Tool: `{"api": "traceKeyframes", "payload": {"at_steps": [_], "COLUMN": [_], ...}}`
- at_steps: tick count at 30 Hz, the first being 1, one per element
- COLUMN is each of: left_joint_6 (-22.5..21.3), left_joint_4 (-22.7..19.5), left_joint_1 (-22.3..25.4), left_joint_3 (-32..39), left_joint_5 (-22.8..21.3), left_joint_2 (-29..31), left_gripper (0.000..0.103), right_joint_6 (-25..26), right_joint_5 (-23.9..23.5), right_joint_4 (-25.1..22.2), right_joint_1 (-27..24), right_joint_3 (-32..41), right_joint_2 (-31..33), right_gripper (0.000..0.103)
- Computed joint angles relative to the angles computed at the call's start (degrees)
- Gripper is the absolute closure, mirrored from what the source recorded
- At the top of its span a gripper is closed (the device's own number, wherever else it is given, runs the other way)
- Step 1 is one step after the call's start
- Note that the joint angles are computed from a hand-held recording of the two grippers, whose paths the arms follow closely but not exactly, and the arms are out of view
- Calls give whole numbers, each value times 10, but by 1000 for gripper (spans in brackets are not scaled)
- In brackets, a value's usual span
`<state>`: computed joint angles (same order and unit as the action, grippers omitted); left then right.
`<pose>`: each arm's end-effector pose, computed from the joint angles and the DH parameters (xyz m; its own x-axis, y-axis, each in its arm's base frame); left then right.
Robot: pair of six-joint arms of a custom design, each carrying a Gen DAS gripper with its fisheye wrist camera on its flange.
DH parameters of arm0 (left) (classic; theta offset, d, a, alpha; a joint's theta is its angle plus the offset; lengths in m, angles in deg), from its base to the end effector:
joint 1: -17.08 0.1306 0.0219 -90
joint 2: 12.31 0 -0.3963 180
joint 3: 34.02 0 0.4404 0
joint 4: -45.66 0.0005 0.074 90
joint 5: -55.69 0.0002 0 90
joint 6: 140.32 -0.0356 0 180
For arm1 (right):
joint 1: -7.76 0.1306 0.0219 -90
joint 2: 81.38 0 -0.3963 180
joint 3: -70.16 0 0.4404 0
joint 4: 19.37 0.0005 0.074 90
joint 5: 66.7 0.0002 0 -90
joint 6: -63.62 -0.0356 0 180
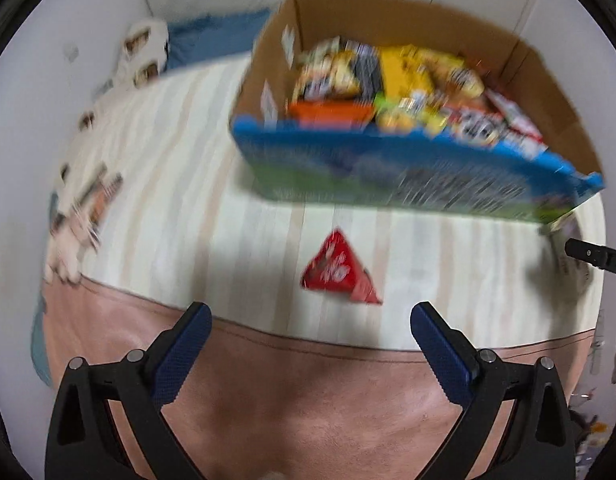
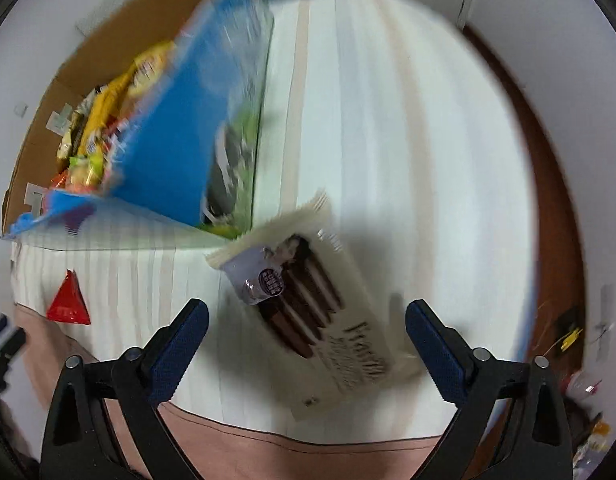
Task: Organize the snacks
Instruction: 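Grasp the red triangle candy with the left tool while the right grasps the Franzzi wafer pack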
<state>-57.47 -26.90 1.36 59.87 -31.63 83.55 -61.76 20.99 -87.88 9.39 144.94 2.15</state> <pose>0.5111 -0.1461 0.4040 -0.8853 0.3784 -0.2703 0.3959 0.9182 -0.0115 0.4363 0.0134 0.3505 -0.8165 0.5555 -0.1570 0.5341 0.8302 0.1597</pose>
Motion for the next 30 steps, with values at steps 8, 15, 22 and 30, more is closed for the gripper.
{"api": "traceKeyframes", "payload": {"at_steps": [8, 15, 22, 30], "left_joint_6": [45, 65, 50, -28], "left_joint_4": [-43, -73, -74, -111], "left_joint_1": [22, 17, 14, 17], "left_joint_3": [22, 76, 57, -52], "left_joint_5": [65, 118, 111, 119], "left_joint_2": [54, 126, 119, 38], "left_gripper": [1, 44, 59, 62], "right_joint_6": [-35, -65, -110, -151], "right_joint_5": [-54, -37, -8, -52], "right_joint_4": [0, -4, 13, -7], "right_joint_1": [16, 22, 29, 96], "right_joint_3": [-3, 15, -22, -73], "right_joint_2": [13, 58, 16, -41], "right_gripper": [7, 8, 40, 41]}}
